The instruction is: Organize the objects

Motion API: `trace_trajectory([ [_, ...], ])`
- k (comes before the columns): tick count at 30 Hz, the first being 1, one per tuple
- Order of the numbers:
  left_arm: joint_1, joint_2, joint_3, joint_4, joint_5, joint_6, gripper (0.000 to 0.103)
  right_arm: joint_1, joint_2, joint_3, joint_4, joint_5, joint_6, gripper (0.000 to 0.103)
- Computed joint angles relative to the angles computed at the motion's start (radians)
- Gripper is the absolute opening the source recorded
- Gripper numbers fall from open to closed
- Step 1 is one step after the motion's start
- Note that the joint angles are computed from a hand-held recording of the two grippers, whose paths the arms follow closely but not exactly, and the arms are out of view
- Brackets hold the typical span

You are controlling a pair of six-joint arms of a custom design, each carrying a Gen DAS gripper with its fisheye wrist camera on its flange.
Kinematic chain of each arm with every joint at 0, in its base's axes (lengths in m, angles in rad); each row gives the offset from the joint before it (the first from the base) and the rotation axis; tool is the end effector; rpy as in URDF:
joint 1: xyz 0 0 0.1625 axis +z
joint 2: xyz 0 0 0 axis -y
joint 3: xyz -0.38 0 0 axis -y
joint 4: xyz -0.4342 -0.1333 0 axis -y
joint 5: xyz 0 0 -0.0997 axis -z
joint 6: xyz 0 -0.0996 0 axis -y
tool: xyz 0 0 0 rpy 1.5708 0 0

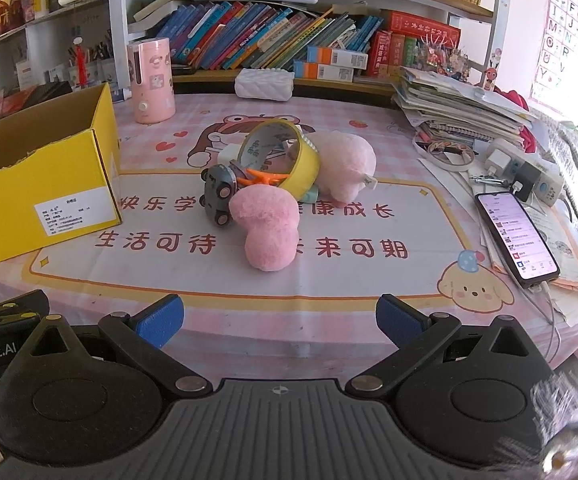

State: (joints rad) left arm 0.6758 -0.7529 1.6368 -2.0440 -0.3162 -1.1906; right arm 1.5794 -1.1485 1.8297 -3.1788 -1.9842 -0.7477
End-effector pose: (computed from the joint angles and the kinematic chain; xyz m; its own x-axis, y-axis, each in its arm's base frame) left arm -0.3502 -0.5730 0.0184 -0.6266 -0.3544 -0.6941 0.3598 0.6585 -0.6610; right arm 0.0987 -0.6250 0.2607 -0.6700 -0.1784 0.7206 -0.6283 0.6533 -0.4224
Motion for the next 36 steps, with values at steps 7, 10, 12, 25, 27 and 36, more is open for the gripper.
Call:
trace_trajectory([
  [7, -0.003, 0.001, 0.000, -0.005, 0.002, 0.005, 0.103, 0.001, -0.001, 0.001, -0.001, -0.001, 0.000, 0.103],
  [10, -0.006, 0.004, -0.003, 0.001, 0.002, -0.001, 0.103, 0.000, -0.002, 0.002, 0.001, 0.001, 0.001, 0.103],
  [12, -0.005, 0.005, -0.004, 0.003, 0.001, -0.003, 0.103, -0.001, -0.004, 0.001, 0.003, 0.001, 0.001, 0.103],
  [25, -0.006, 0.007, -0.006, -0.003, 0.001, 0.003, 0.103, 0.001, -0.007, 0.006, -0.002, 0.006, 0.002, 0.103],
  [27, -0.008, 0.011, -0.011, -0.003, 0.001, 0.006, 0.103, -0.001, -0.012, 0.006, 0.003, 0.010, 0.003, 0.103],
  [36, -0.010, 0.014, -0.009, -0.026, 0.002, 0.022, 0.103, -0.003, -0.015, 0.007, 0.003, 0.017, 0.003, 0.103],
])
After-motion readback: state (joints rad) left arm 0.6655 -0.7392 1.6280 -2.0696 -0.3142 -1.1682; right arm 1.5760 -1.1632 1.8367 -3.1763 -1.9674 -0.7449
